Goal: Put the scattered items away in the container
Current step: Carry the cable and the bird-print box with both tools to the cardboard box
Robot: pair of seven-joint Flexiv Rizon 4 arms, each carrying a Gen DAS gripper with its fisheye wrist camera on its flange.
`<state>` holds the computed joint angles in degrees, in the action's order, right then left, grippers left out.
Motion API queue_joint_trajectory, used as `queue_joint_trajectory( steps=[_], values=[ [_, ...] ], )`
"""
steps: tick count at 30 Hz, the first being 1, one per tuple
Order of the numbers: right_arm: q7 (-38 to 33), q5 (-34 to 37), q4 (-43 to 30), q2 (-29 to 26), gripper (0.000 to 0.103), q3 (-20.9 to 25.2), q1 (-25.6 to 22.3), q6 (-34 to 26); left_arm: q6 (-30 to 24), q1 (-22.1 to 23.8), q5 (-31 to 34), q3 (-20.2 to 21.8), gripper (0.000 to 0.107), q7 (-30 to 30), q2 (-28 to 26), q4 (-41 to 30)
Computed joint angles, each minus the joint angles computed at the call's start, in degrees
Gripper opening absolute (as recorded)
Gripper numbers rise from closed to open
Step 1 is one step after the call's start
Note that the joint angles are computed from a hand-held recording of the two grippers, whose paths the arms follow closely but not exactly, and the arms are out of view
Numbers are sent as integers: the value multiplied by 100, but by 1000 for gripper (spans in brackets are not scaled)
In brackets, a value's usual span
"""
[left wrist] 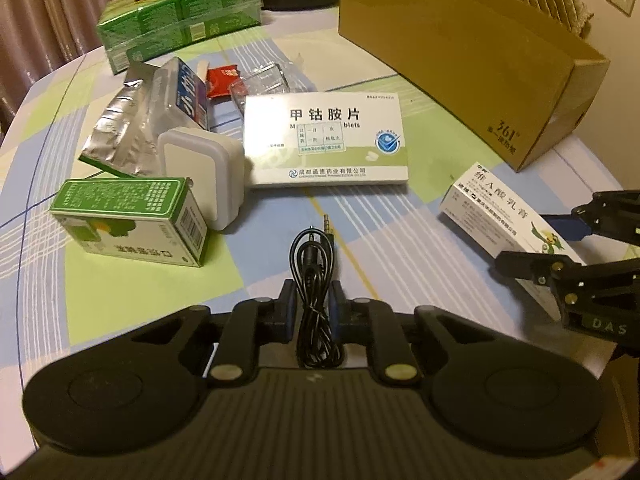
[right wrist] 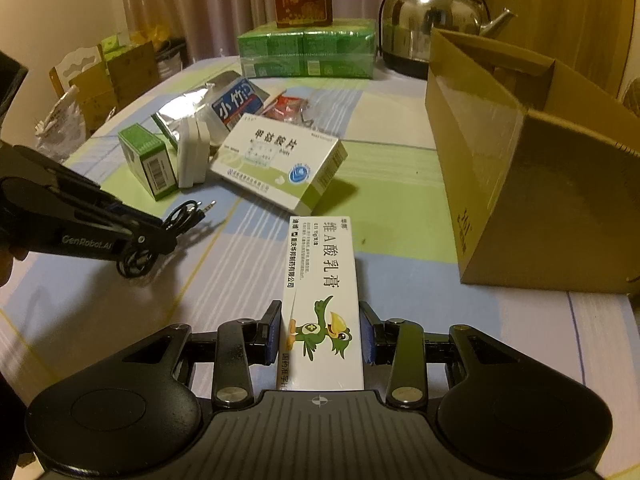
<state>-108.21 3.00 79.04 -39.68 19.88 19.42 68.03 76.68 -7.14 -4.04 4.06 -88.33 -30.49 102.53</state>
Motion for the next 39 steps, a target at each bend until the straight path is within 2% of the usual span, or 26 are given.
queue_joint_trajectory(
  steps=[14,24,30,39],
  values=[
    [-102,106,-39,199,35,113,-79,443,75,-254,225,142,12,-398,281,-205],
    [109,-17,-522,123,35,16,-83,774,-47,-216,169,-127,12,-190,170,-944],
    [426,-238,-1175,-151,35,-222,-71,821,-176,-237,-79,-396,12,89,-230,-1814],
    [682,-483,-2995,-1055,35,-559,-128,34,-594,-401,-513,-707,12,409,-1242,-3579]
  ],
)
